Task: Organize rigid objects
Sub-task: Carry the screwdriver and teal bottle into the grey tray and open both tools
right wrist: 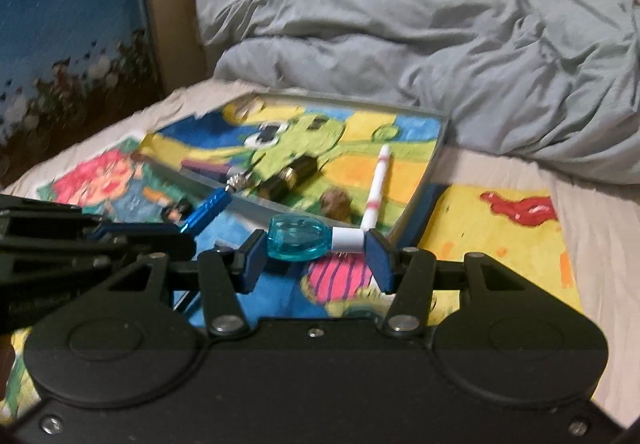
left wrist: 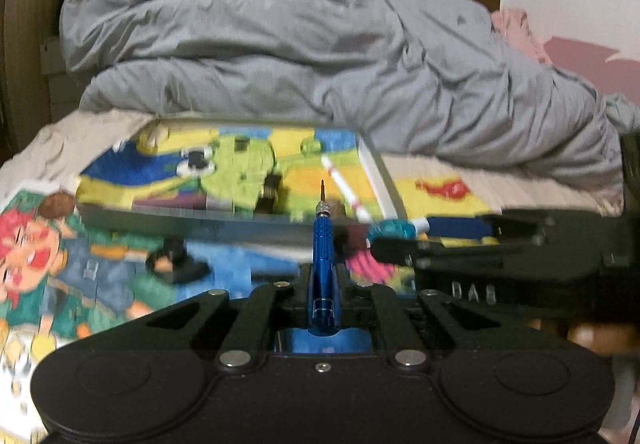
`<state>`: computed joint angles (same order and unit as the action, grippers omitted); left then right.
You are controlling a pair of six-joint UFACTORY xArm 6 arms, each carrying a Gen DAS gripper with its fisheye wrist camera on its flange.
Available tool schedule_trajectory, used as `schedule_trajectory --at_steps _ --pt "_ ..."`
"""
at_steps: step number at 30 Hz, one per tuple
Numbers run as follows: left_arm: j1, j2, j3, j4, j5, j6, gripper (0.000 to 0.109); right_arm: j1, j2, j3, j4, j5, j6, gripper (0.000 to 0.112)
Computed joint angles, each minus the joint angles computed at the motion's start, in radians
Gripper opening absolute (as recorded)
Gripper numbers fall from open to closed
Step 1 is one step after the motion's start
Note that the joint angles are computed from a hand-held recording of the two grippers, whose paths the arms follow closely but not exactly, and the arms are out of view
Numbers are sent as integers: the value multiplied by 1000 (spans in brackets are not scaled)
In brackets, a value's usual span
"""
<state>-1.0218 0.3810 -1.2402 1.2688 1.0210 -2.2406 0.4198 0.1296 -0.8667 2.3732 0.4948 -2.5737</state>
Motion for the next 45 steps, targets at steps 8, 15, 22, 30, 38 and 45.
schedule_trajectory --at_steps 8,15,22,30,38,45 --pt "125 -4 21 173 -64 -64 8 -5 90 -88 318 64 -285 44" --pt "237 30 21 275 -177 -127 8 21 170 -182 410 32 -413 44" --pt "310 68 -13 294 -303 -80 8 43 232 -260 406 -63 -408 44" --pt "353 99 -44 259 -406 -13 9 67 248 -305 453 -134 -465 45" --pt "378 92 -33 234 -477 24 9 70 271 -349 422 -170 -449 45" --pt "359 60 7 250 -430 -37 18 60 243 -311 408 -141 -444 62"
